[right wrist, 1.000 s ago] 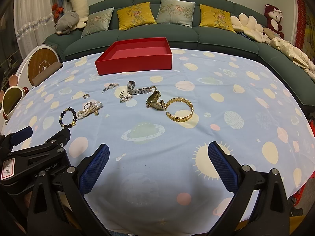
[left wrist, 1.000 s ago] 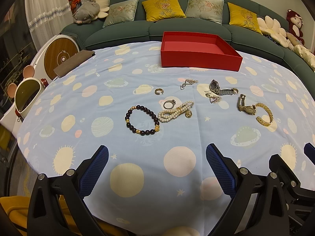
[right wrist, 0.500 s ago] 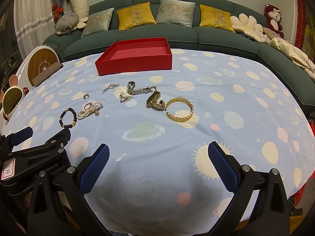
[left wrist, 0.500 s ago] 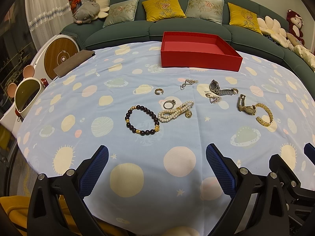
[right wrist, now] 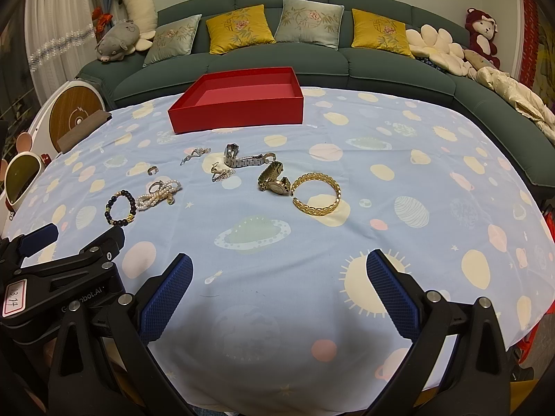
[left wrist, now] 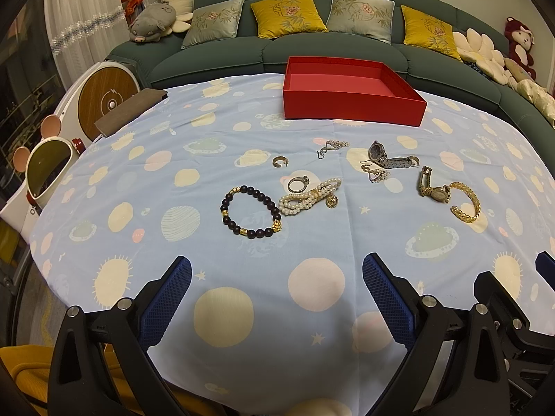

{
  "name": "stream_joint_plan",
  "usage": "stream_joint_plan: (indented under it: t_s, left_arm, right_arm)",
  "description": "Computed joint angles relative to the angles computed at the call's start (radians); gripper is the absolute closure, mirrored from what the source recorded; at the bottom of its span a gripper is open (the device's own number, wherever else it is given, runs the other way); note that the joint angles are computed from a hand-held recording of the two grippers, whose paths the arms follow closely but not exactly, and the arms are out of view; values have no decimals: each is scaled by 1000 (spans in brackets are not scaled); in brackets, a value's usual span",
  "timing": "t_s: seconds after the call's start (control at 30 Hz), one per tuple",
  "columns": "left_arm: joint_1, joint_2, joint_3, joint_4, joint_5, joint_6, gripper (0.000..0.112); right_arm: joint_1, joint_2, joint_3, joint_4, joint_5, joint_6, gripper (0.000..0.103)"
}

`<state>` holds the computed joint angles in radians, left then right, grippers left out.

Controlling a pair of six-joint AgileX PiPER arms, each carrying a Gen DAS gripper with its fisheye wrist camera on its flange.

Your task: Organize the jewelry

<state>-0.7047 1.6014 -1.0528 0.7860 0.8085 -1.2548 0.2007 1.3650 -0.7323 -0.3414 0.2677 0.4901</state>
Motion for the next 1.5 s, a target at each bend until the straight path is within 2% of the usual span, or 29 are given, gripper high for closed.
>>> stream_joint_plan:
  t_s: [0.47,0.87,1.13,1.37,1.5]
  left_arm:
    - [0,-4,5,0,-1,-2,17]
    - [10,15,4,-16,-24,8,17]
    - [84,19,35,-60,-88,56,17]
    - [215,-2,85,-96,-201,132,15]
    - [292,12,89,-109,-244,160,15]
  right_arm:
    - [-1,-2,3,1,-2,-1,5]
    - [-7,22,-9,70,-18,-76,5]
    - [-29,76,-37,181,-57,-215,7]
    - [-81,158,-104,385,-61,-418,7]
    - [-91,199,-138,405,-58,-433,7]
